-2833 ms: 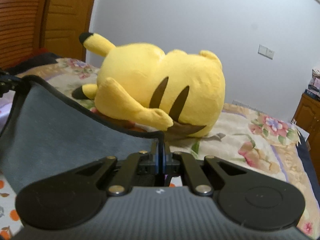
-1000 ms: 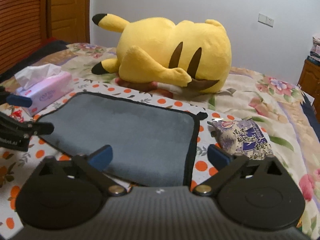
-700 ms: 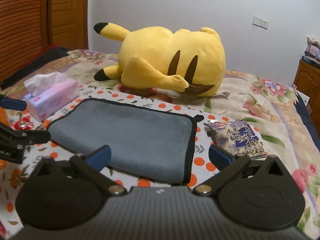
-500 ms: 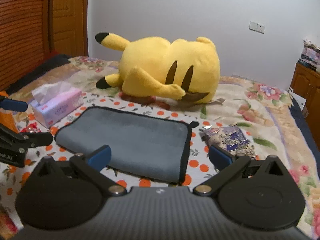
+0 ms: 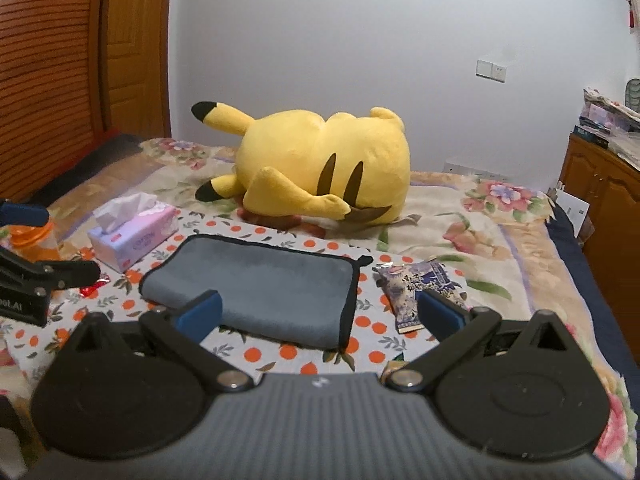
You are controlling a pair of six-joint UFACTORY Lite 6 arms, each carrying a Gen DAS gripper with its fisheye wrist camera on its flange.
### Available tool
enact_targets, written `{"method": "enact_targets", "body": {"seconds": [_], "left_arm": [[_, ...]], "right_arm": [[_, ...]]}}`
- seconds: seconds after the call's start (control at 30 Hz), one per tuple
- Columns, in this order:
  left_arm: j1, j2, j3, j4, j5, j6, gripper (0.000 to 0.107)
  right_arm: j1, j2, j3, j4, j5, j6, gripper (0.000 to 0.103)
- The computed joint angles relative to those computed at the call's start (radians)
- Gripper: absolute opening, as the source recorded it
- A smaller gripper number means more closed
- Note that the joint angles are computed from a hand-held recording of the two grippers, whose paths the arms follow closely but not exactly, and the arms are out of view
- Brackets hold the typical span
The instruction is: Fold towel
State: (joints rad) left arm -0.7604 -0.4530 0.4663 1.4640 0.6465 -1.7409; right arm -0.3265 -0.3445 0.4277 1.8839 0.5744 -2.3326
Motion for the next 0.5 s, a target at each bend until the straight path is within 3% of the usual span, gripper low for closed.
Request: {"method": "enact_targets", "body": {"seconds": [0.23,0.5], "left_arm": [[-0.159,-0.084,-0.006,-0.145,0.174,0.074,0.103],[-0.291,-0.17,-0.003,-0.263,0.303,0.129,0.103]], "right_arm": [[-0.098,-0.145,-0.062,-0.187,0.067,0.184,0.103],[-0.241,-0.284,-0.101,-0.366,0.195,0.337,0.103]]}}
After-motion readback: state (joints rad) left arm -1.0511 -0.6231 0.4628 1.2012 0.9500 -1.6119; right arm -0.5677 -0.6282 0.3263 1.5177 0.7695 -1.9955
